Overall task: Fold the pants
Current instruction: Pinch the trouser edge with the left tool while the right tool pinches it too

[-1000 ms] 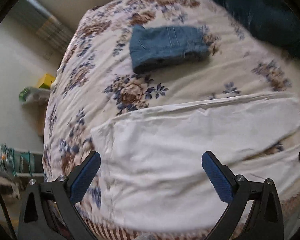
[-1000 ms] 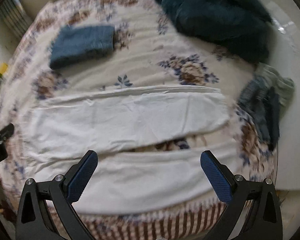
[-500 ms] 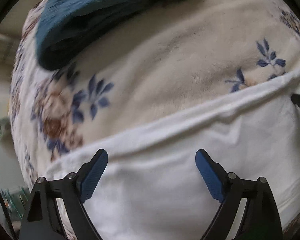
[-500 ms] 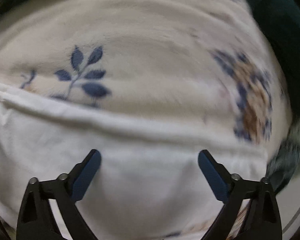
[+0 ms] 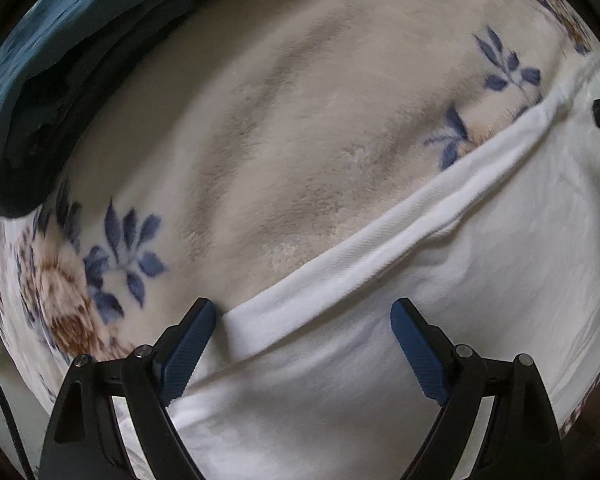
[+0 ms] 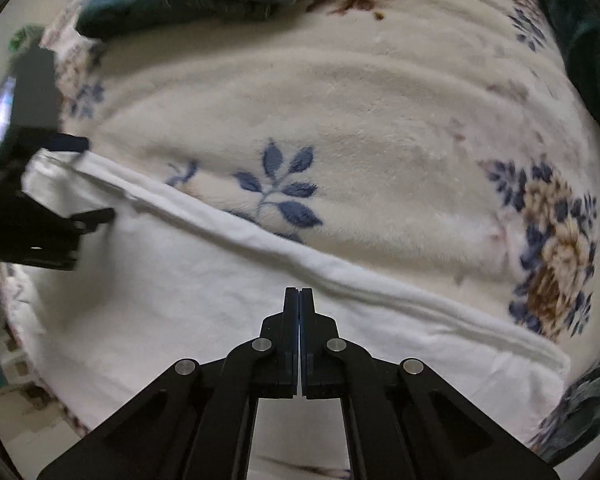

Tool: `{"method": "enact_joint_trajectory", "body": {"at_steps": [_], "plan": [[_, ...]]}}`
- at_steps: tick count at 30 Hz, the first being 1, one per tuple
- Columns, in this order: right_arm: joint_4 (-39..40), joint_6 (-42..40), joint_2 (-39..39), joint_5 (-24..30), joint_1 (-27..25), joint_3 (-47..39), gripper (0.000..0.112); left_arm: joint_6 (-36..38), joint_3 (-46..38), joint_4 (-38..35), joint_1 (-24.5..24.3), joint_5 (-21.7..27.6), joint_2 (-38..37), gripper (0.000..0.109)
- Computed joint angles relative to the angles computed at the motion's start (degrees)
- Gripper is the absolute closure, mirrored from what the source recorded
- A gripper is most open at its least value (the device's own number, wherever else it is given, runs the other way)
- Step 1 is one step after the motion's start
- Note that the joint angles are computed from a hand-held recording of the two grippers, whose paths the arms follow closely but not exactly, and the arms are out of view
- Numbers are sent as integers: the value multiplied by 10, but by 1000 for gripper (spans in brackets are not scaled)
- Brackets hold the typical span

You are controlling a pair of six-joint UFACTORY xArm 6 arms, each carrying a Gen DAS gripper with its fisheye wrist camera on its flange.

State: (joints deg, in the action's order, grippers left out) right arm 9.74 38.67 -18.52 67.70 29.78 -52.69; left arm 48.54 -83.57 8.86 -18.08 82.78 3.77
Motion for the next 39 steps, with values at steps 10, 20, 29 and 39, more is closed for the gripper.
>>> {"method": "enact_joint_trajectory", "body": {"at_steps": [10,20,29,39], "plan": [[6,-42,22,48,-17,6,65,9,-60,-18,-43,55,28,93],[-55,-200,203,51,-28,-84,43,-33,-84,-61,-54,73,1,101],[-59,-189,168,-5,5,-61,106,-74,-120,-96,-41,125,-40,102],[-33,-54,35,4,56,7,108,-85,-20,-93,40,204,-205,102]]}}
